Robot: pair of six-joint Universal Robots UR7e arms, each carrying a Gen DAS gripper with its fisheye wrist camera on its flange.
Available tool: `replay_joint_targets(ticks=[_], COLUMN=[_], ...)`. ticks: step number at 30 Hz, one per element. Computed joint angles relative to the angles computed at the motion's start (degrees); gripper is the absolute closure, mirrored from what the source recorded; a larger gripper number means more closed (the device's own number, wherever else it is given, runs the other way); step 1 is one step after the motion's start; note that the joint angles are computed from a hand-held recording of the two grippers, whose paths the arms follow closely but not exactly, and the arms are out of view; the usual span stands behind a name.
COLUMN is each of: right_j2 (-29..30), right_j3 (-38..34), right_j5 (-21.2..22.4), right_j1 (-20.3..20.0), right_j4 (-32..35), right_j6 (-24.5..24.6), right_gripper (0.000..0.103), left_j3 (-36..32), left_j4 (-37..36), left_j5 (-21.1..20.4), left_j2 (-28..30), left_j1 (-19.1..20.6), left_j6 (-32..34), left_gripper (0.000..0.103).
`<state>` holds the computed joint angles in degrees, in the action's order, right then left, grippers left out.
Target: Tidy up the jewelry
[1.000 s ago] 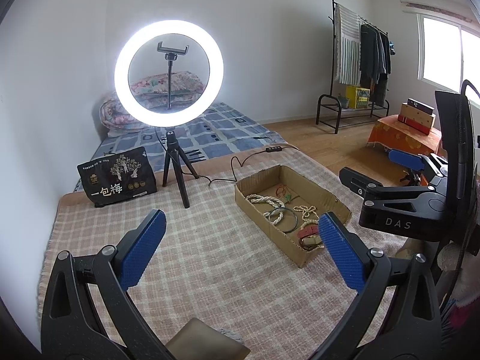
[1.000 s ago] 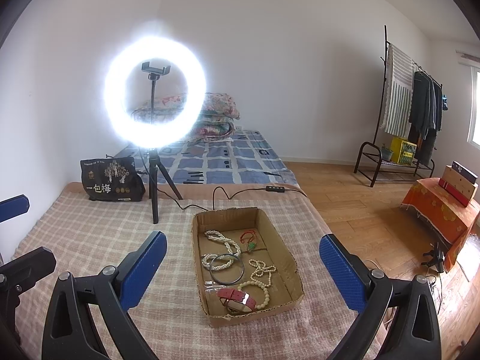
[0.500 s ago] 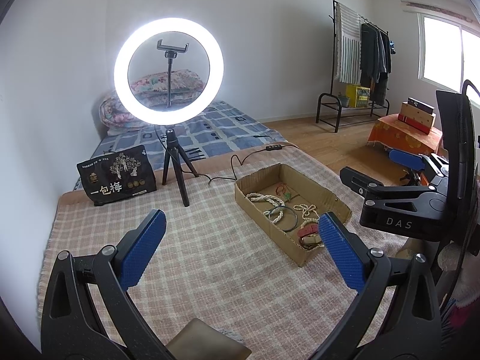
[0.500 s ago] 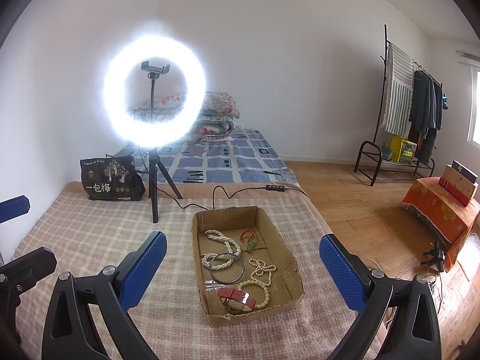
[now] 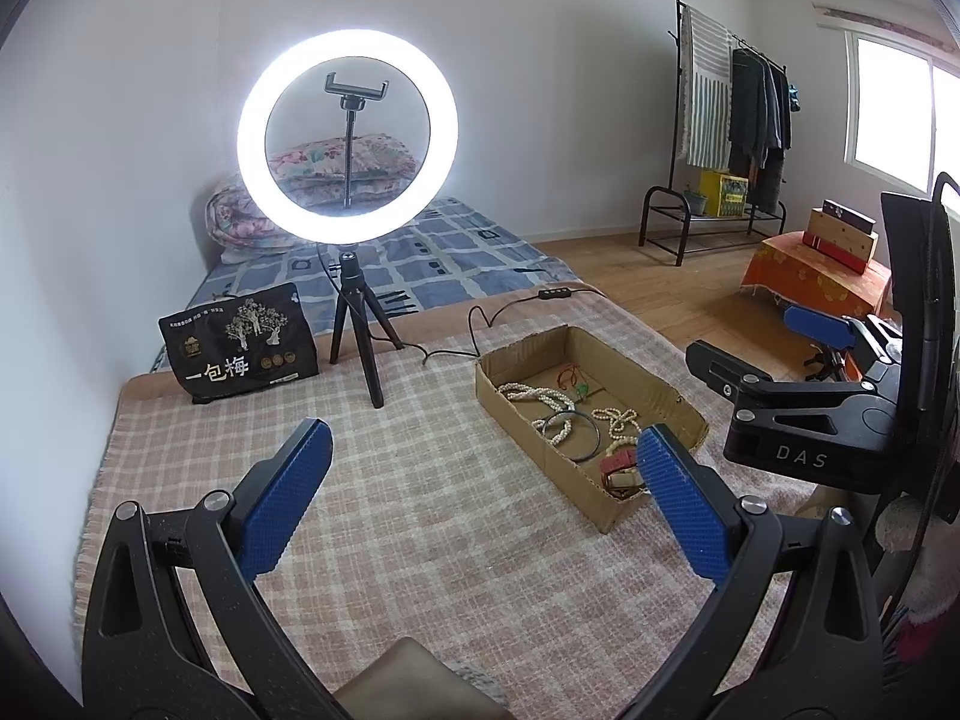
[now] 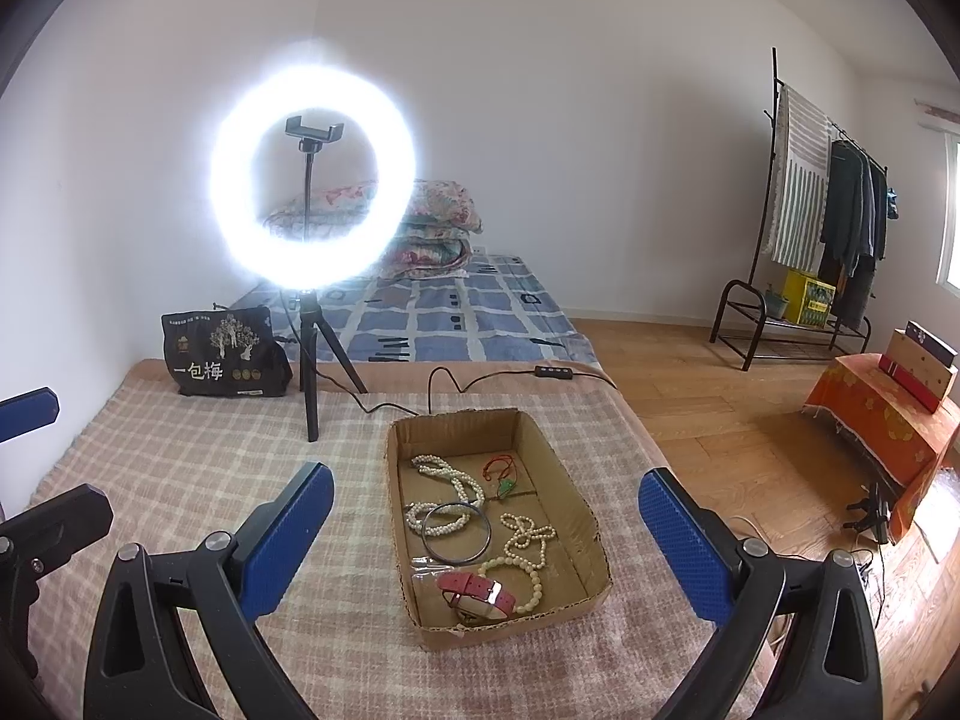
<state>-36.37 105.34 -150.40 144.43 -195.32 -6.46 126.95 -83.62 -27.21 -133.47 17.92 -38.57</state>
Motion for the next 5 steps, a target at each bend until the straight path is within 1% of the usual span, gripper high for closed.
replay_joint_targets(ticks=[2,3,5], right_j2=[0.0,0.0,0.0], right_j3=[0.0,0.0,0.0], right_j5=[0.1,0.0,0.0], right_j1=[0.0,0.0,0.0], right_j4=[0.0,0.1,0.2], right_j6=[0.0,0.1,0.1], right_gripper=[0.000,0.000,0.000], left_j3=[0.2,0.2,0.2], left_j4=[2.3,1.7,3.2], left_j5=[1.1,1.4,1.5], left_j2=[-0.6,-0.3,-0.5], left_j1=[-1.2,-0.9,-1.5], left_j6=[-2.0,-1.6,-2.9], left_gripper=[0.000,0.000,0.000])
